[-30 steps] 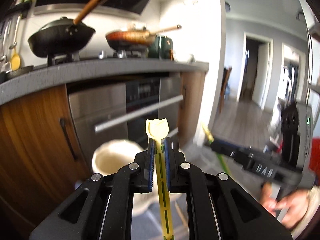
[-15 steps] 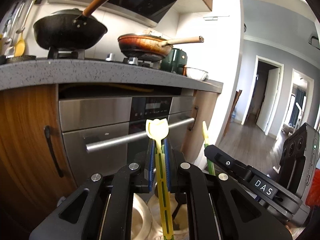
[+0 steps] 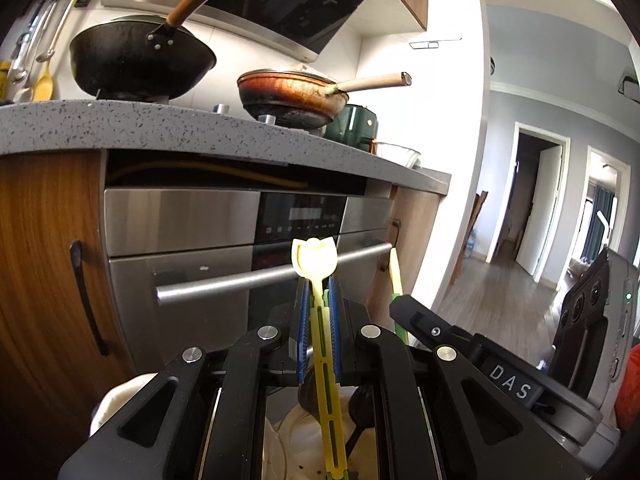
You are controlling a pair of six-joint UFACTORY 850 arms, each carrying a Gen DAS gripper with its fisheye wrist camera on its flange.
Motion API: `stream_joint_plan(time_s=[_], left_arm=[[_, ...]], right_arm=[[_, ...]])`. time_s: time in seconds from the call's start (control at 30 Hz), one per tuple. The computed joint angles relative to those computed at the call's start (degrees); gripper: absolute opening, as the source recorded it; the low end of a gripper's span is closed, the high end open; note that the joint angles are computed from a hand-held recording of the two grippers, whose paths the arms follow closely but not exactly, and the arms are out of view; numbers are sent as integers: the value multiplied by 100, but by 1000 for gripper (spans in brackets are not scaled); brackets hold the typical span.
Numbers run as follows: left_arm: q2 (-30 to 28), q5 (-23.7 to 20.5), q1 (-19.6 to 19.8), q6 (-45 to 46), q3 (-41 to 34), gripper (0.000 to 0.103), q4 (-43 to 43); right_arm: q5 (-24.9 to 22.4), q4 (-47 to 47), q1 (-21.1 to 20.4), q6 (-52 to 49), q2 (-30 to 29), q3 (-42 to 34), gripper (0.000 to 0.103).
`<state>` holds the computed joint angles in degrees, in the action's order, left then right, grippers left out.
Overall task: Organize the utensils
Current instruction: 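Carry both yellow utensils over the ceramic holder with both tools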
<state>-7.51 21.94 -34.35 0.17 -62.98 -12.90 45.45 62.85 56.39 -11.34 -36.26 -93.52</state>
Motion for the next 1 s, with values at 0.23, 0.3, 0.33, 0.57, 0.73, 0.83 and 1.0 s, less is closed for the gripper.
stream_joint_plan(time_s=[0.23,0.3,0.33,0.57,0.73,0.83,1.0], left_arm=[[-42,71,23,-86,48,10,-31],[-55,69,21,-60,37,10,-74],[-67,57,17,-77,31,10,-49],[15,17,-41,225,135,10,-75],[268,-69,-59,254,370,10,73],[432,-155,-93,430,530,10,8],[598,-345,-115,589,670,11,-166]], right_arm=[[-1,-105,-25,257,-35,-5,10],[-15,-190,-50,450,-27,28,10],[-26,-204,-57,470,-26,31,10],[-137,129,7,-28,75,115,10],[-89,427,151,-657,227,241,10],[46,653,281,-1202,288,293,10],[191,928,451,-1916,300,294,10]])
